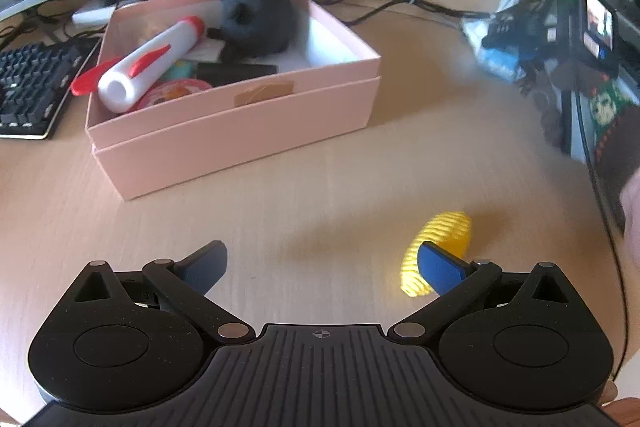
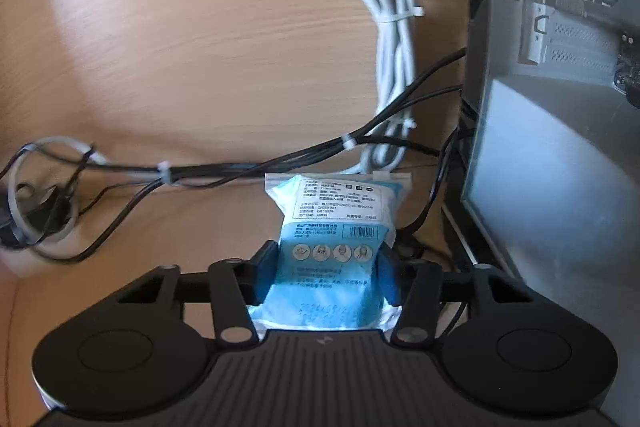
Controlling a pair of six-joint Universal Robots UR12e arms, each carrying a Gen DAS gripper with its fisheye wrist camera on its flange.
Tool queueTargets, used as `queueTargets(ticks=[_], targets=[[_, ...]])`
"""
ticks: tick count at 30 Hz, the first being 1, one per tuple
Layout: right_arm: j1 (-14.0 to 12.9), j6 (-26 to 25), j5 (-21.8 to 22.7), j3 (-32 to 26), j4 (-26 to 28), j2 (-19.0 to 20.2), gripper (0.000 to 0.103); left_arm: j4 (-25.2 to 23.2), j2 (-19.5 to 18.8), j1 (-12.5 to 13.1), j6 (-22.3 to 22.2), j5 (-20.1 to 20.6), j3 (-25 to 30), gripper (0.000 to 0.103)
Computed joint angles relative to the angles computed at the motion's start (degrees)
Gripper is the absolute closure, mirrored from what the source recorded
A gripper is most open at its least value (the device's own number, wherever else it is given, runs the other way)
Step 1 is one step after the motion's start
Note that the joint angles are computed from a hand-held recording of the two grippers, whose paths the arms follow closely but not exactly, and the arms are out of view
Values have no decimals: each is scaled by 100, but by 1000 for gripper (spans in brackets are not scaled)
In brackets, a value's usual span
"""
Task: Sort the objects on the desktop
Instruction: 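Grasp the blue-and-white packet with the right gripper and lift it, then set the blue packet down on the desk with the right gripper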
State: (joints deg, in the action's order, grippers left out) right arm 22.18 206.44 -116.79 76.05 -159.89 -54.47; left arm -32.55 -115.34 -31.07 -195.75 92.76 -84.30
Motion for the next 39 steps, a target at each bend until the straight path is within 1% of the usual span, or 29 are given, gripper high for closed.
queueTargets(ticks=[4, 6, 9, 12, 13, 14, 15, 16, 19, 20, 21, 23, 24, 26, 27, 28, 29, 30, 31, 33, 35, 37, 39], targets=[[176, -374, 205, 435, -123, -297, 54, 277, 50, 14, 174, -326, -119, 0], [296, -490, 332, 728, -163, -518, 54, 378, 70, 12, 281, -503, -180, 0], [439, -406, 803, 1199, -160, -921, 53, 473, 63, 2, 471, -763, -234, 0], [643, -323, 1012, 1526, 83, -1255, 51, 586, 3, -50, 691, -777, -227, 0], [698, -296, 1030, 1608, 131, -1343, 46, 624, -25, -68, 730, -743, -211, 0], [767, -232, 983, 1693, 173, -1434, 37, 662, -38, -84, 766, -722, -212, 0], [834, -161, 903, 1772, 190, -1509, 31, 686, -73, -96, 797, -700, -183, 0], [909, -100, 783, 1841, 214, -1583, 23, 696, -102, -101, 798, -698, -155, 0], [1061, 30, 492, 1910, 491, -1732, 20, 714, -161, -119, 718, -671, -92, 0], [1097, 73, 415, 1923, 583, -1774, 16, 716, -180, -137, 691, -586, -66, 0], [1127, 114, 342, 1933, 667, -1808, 14, 714, -192, -162, 648, -459, -46, 0], [1161, 154, 300, 1967, 788, -1871, 7, 687, -207, -188, 527, -291, -19, 0], [1173, 149, 293, 2006, 807, -1903, 6, 663, -207, -193, 440, -244, -14, 0], [1160, 57, 320, 2058, 793, -1916, 4, 799, -220, -184, 303, -280, -56, 0], [1156, -56, 348, 2110, 693, -1912, 4, 803, -243, -214, 257, -129, -49, 0], [1153, -95, 330, 2139, 667, -1902, 3, 677, -263, -271, 141, 160, -8, 0], [1134, -41, 363, 2133, 760, -1888, 3, 675, -264, -307, 14, 371, -18, 0], [1091, -25, 515, 2128, 812, -1883, 3, 692, -252, -326, -124, 489, -42, 0], [1058, -108, 656, 2138, 748, -1872, 3, 665, -245, -340, -236, 587, -46, 0], [1036, -526, 707, 2160, 466, -1832, 3, 529, -269, -393, -407, 961, 22, 0], [1007, -737, 741, 2174, 279, -1814, 3, 359, -283, -451, -801, 1429, 103, 0], [931, -856, 978, 2243, 146, -1853, 3, 338, -243, -473, -1214, 1673, 89, 0], [901, -1034, 1018, 2327, 16, -1887, 1, 340, -200, -491, -1427, 1772, 65, 0]])
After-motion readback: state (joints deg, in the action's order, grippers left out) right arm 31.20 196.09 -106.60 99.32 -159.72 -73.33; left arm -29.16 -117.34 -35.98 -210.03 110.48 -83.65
